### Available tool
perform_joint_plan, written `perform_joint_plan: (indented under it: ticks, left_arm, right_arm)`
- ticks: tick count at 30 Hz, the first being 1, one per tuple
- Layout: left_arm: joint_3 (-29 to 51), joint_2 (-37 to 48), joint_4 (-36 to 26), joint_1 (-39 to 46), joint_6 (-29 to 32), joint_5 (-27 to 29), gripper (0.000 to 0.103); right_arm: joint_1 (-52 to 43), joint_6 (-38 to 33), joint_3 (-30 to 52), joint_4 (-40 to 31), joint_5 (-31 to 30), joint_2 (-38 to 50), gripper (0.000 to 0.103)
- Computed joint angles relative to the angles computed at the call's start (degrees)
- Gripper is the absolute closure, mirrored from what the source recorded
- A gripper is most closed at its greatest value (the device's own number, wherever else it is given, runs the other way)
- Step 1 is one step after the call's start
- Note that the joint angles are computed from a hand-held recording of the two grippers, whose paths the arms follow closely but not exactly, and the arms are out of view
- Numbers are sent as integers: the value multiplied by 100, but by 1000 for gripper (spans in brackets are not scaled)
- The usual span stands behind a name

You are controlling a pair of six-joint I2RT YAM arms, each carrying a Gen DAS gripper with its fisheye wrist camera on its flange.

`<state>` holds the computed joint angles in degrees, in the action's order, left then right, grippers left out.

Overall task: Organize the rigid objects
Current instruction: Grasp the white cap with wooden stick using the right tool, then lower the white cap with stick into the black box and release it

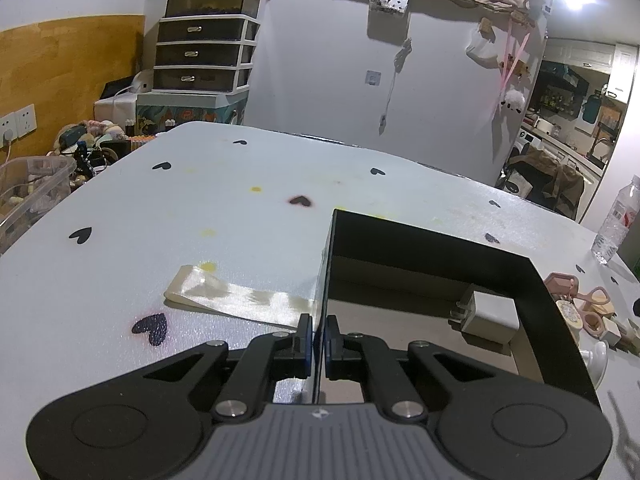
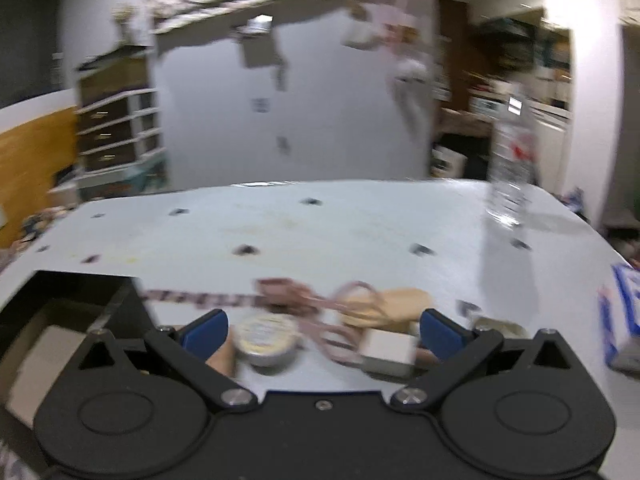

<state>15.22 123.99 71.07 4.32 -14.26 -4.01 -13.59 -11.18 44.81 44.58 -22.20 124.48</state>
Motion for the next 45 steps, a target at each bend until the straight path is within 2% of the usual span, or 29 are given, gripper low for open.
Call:
perform_joint_plan:
  ticks: [5,8,20,25,30,32,35,42,45]
  left_arm:
    - [14,-32,-77,-32,-15,-50,98]
    - [31,-54,-134,-56,-21,-78,98]
    - [66,-85,-222,-80,-14,-118,98]
    - [66,-91,-231,-84,-20,-117,98]
    - [58,-97,-235,-80,-24,-113,98]
    - [65,-98,-240,-85,-23,-119,98]
    - [64,-105,-246,-81,-22,-113,98]
    - [66,-115,-261,-88,-27,-122,98]
    - [71,-93,-241,-71,-15,-118,98]
  right_arm:
    - [-164,372,591,-448,319,441,1]
    - [-232,478,908,-730,404,694,7]
    - [-130,636,1889,-1360,829,1466,7]
    - [-126,679,2031,-1301,852,1565,7]
    - [-176,621,2160,-1291,760,1645,11]
    - [-192,560,2186,-1316,697,1652,15]
    - [-225,543,2176,-1379,661,1620,15]
    - [-359,701,1780,-1176,598,1338,15]
    - [-390,688,1400,-959,333,1042,15]
